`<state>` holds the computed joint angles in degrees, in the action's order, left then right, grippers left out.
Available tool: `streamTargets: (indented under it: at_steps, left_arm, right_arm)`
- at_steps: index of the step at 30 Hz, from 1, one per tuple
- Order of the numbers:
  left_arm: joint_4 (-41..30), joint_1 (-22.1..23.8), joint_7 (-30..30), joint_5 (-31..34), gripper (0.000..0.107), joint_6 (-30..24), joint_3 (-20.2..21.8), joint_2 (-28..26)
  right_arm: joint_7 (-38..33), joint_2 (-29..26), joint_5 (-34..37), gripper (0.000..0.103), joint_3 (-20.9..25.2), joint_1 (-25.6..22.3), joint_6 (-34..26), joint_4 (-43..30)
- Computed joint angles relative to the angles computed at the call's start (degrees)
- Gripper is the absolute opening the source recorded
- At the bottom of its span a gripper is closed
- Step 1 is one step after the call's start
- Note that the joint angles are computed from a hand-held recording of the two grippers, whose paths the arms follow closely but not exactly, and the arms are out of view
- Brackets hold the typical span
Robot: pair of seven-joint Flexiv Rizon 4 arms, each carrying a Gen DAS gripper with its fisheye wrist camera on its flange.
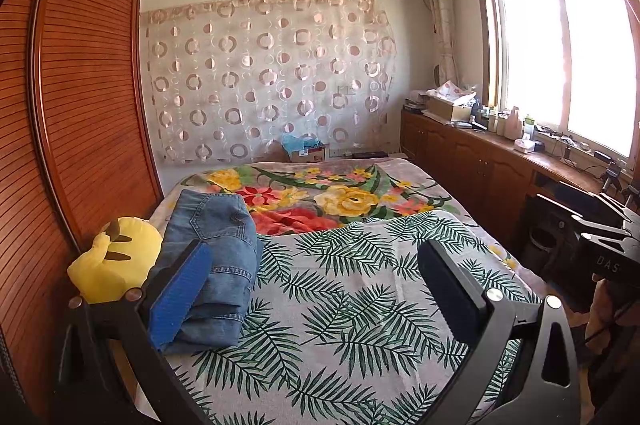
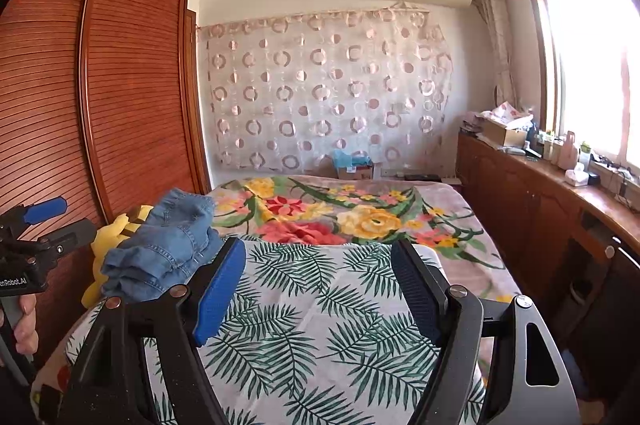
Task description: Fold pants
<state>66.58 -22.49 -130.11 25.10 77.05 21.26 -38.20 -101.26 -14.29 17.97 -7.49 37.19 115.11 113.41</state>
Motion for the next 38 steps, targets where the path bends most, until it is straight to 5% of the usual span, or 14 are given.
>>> streamTargets:
  at_steps: [38]
  left_arm:
    - [-0.1, -0.2, -0.7, 0.6, 0.103, 0.0, 0.2, -0.1]
  right_arm:
    - [2.3, -0.7, -3.4, 0.077, 3.7, -4.7, 1.6, 0.5]
